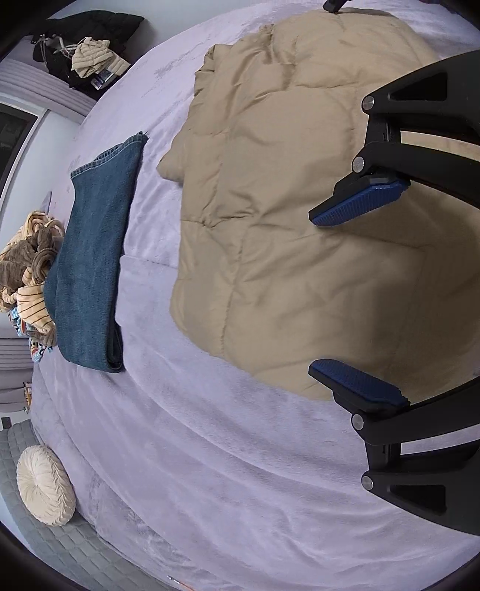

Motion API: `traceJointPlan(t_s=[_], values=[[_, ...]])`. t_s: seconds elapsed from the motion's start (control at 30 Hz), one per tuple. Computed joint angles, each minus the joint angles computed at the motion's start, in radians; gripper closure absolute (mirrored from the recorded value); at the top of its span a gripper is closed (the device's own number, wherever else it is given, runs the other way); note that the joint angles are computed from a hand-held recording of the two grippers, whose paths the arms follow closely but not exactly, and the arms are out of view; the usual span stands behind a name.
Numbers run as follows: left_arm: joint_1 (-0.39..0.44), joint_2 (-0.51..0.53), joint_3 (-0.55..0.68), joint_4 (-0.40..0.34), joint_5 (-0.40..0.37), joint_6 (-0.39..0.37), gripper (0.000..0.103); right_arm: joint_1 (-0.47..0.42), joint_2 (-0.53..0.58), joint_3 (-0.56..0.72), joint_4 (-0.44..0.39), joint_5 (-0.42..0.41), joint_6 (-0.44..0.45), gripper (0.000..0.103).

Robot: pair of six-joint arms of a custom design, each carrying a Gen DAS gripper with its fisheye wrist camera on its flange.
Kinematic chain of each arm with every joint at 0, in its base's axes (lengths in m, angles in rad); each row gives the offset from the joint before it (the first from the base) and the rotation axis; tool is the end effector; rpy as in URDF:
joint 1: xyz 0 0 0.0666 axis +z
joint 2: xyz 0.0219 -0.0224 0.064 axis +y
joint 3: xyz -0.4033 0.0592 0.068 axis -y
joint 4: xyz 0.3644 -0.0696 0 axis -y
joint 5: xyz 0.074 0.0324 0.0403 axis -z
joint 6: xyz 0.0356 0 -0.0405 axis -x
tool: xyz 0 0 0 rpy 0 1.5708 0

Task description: Fold large clothes

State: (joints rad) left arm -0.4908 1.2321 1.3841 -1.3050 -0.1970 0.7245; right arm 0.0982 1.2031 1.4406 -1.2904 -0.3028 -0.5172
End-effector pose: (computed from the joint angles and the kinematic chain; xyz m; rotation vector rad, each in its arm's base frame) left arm 0.3173 -0.1621 0.4891 -0.3691 2.6614 -0.1072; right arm 0.3452 0.0443 0.5232 0.4506 2.6394 0.6037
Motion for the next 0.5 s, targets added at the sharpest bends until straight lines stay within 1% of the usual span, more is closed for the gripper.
traceJointPlan(t_s=[0.1, 0.23, 0.3, 0.33, 0.37, 0.4, 0.47, 0.5], values=[[-0.043, -0.027, -0.021, -0.022, -0.001, 0.043, 0.027, 0.021, -0.047, -0.029, -0.022, 0.003, -0.015, 0.096], [-0.083, -0.056, -0.048, -0.048, 0.028, 0.085, 0.027, 0.043, -0.109, -0.077, -0.056, -0.009, -0.047, 0.096], [-0.105, -0.073, -0.063, -0.058, 0.037, 0.119, 0.027, 0.051, -0.139, -0.102, -0.065, -0.013, -0.063, 0.096], [-0.117, -0.081, -0.067, -0.062, 0.039, 0.135, 0.017, 0.056, -0.155, -0.116, -0.068, -0.015, -0.074, 0.096], [-0.130, -0.091, -0.074, -0.064, 0.039, 0.154, 0.000, 0.058, -0.167, -0.127, -0.070, -0.018, -0.084, 0.096], [-0.148, -0.103, -0.079, -0.067, 0.026, 0.178, 0.000, 0.059, -0.181, -0.140, -0.071, -0.024, -0.096, 0.096], [-0.166, -0.112, -0.083, -0.075, 0.033, 0.196, 0.000, 0.059, -0.205, -0.162, -0.071, -0.032, -0.117, 0.089], [-0.169, -0.110, -0.083, -0.083, 0.040, 0.203, 0.000, 0.061, -0.216, -0.172, -0.071, -0.031, -0.128, 0.082]])
